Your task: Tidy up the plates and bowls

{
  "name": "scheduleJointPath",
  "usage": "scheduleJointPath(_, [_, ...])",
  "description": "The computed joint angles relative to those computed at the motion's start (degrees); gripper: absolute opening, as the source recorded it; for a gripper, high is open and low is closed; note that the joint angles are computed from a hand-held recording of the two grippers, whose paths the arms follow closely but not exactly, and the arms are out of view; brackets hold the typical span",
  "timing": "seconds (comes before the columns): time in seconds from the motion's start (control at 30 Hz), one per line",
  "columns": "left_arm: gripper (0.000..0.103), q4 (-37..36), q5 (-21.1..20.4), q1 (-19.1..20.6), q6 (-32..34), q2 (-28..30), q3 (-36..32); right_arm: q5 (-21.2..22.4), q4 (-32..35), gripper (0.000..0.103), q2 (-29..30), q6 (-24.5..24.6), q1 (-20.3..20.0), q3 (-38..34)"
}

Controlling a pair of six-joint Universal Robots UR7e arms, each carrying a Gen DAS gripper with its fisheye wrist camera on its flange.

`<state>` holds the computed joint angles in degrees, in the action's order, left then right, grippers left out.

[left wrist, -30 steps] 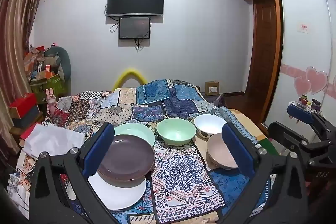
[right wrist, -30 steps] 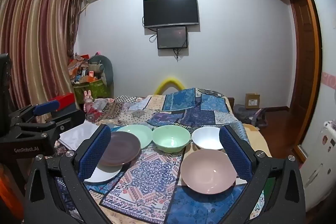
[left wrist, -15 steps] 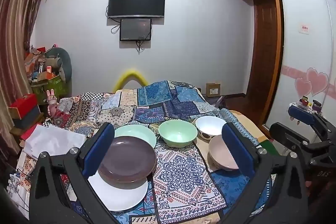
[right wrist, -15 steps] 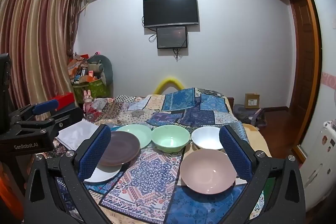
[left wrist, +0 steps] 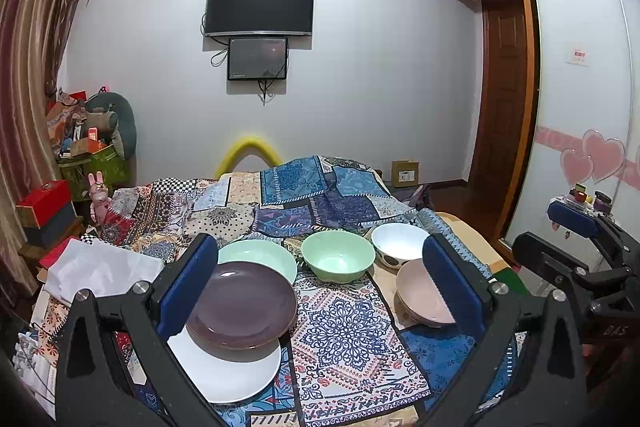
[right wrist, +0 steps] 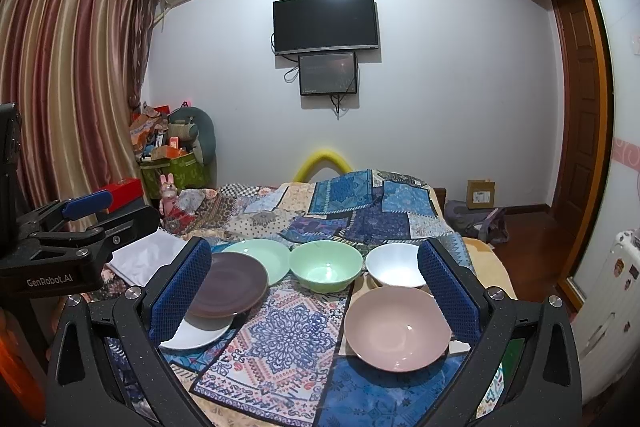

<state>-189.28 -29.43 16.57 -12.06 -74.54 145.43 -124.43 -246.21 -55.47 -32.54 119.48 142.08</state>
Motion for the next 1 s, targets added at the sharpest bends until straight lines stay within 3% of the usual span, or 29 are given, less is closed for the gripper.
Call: scheduleJointPath(1.0, [0.103,-0.35,0.02,-0.76,0.67,-0.31,-0.04,0.35,-1.18,0.103,0.27,-0.45,0.29,0.11])
